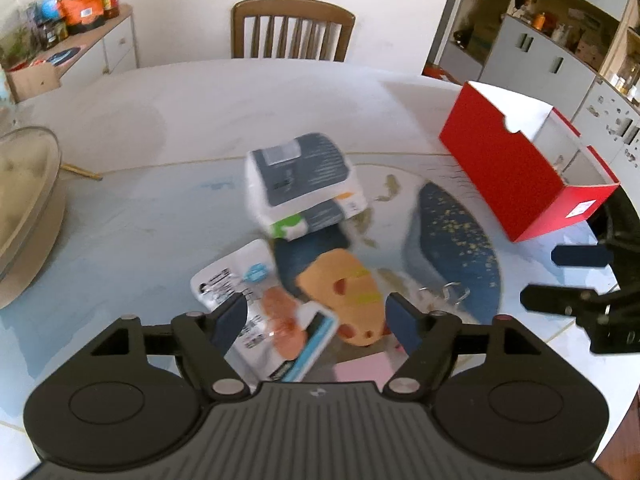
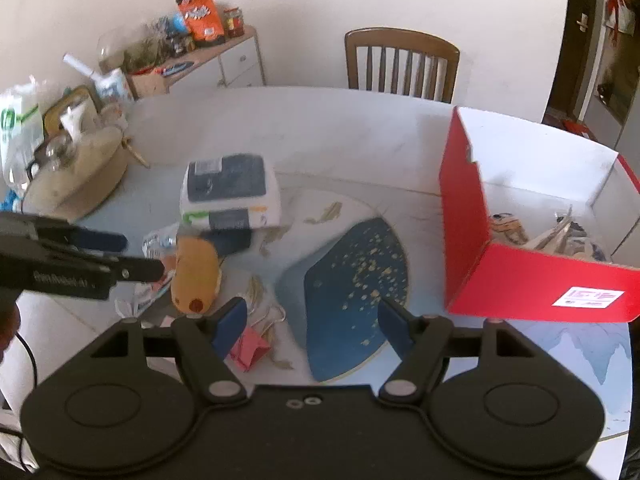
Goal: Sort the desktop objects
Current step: 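Withdraw both tools from the box back over the table items, then reach the left tool to the chicken-breast packet while the right tool reaches the pink binder clip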
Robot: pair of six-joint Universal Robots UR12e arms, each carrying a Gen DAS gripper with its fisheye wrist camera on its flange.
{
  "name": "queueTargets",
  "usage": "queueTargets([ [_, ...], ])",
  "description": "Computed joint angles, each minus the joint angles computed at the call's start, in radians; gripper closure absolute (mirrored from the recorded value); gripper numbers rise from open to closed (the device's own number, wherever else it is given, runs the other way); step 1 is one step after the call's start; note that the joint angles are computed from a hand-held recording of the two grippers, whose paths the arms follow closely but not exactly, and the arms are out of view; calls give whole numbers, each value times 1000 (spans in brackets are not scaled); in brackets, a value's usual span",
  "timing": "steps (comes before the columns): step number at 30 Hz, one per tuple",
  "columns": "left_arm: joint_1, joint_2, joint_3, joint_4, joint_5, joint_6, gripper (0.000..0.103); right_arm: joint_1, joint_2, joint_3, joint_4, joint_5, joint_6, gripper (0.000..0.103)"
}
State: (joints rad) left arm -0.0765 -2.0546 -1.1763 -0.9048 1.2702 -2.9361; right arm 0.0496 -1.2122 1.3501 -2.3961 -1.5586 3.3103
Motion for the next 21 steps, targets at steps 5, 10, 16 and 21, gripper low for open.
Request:
queueTargets([
  [5, 8, -12, 1, -3, 32, 3, 20, 17, 20, -10, 34, 2, 29, 31],
  [10, 15, -31, 15, -24, 56, -17, 20, 43, 45, -26, 40, -35, 68, 31],
  [16, 20, -44, 23, -27, 70, -9, 20, 68, 81, -56, 54, -92, 147, 31],
  [21, 20, -57, 37, -34, 81, -5, 18, 85, 109, -87, 68, -141, 165, 31],
])
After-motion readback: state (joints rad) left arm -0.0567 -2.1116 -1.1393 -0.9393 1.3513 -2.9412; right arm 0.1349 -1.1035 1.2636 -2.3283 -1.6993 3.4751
